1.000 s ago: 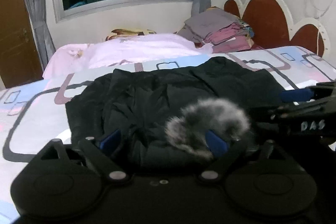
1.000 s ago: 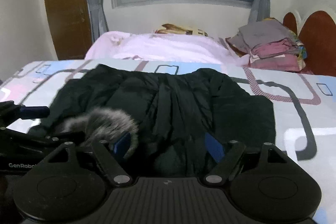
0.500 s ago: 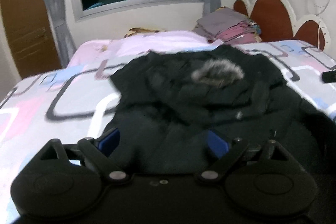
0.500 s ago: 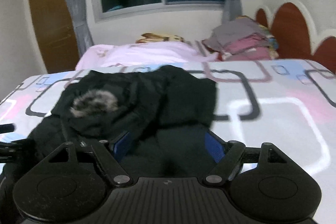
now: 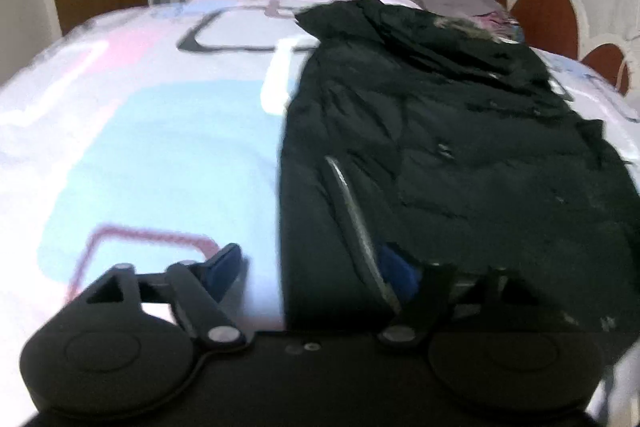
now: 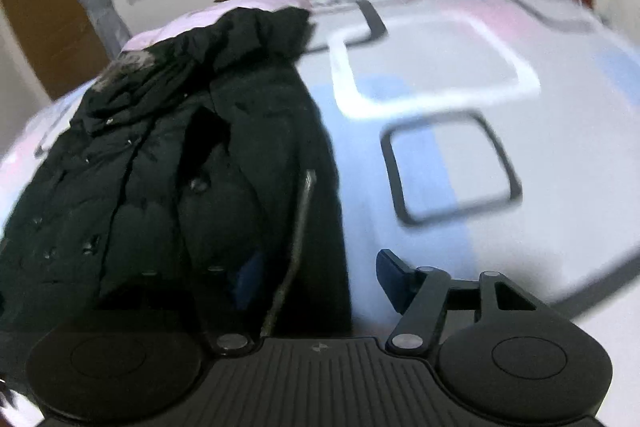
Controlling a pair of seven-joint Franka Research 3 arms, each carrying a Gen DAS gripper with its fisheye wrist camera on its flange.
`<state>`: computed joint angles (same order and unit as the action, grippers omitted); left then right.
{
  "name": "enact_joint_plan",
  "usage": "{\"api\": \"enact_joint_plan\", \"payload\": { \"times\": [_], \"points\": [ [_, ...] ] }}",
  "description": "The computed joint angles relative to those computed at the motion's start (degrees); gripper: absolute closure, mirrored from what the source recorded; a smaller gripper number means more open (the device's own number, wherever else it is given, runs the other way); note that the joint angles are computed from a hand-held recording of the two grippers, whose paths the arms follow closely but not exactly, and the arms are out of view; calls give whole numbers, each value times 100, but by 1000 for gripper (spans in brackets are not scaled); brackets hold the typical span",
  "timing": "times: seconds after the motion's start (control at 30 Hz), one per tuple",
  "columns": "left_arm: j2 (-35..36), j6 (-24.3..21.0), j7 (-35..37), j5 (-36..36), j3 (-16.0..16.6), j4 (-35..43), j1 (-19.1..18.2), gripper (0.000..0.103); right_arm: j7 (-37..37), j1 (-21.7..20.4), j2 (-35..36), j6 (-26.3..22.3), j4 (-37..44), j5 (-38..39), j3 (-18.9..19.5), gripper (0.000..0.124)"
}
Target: Fold large clothes
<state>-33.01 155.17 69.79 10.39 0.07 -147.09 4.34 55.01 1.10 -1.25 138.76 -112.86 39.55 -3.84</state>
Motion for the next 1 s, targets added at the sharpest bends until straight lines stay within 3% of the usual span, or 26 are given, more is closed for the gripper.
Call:
{"api": "enact_joint_plan", "payload": {
  "times": [0.03,0.07,0.17,0.33,0.5,0.57,0.67,0.77,0.8,0.83,0.87,0.93,1.0],
  "points": [
    [-63,14,91,-168,119,-69,-165,45,-14,-24,-81,-84,-100,91,-26,61],
    [-119,51,103,-261,153,-145,-225,48,-40,-41,-156,-128,-202,151,-49,61],
    [-241,-66,267,-506,277,-266,-411,49,-131,-90,-304,-381,-361,358,-138,61],
    [-583,-182,797,-1340,810,-538,-883,52,-110,-193,-272,-759,-332,797,-260,61],
    [-511,11,1048,-1822,921,-608,-1032,52,70,-252,-75,-959,-152,1079,-231,61],
    [-554,-34,1119,-1966,930,-612,-1072,58,-88,-336,-71,-1660,-31,1095,-290,71],
    [-878,-213,1247,-2166,973,-779,-1124,58,-349,-435,-251,-2234,-147,1070,-356,75],
    [-1034,-289,1256,-2350,980,-894,-1144,58,-358,-469,-284,-2330,-220,1238,-367,79],
    [-996,-247,1263,-2404,1001,-891,-1158,57,-321,-466,-244,-2293,-202,1299,-357,88],
    [-949,-176,1282,-2456,1021,-878,-1178,66,-299,-464,-202,-2310,-157,1342,-348,98],
    [-886,-94,1359,-2529,1078,-838,-1259,77,-330,-462,-178,-2327,-115,1330,-336,100],
    [-841,73,1401,-2578,1054,-812,-1269,87,-493,-463,-184,-2333,-72,1311,-322,108],
    [-926,301,1396,-2677,1075,-870,-1315,90,-586,-508,-262,-2389,-122,1560,-373,111]
  ]
}}
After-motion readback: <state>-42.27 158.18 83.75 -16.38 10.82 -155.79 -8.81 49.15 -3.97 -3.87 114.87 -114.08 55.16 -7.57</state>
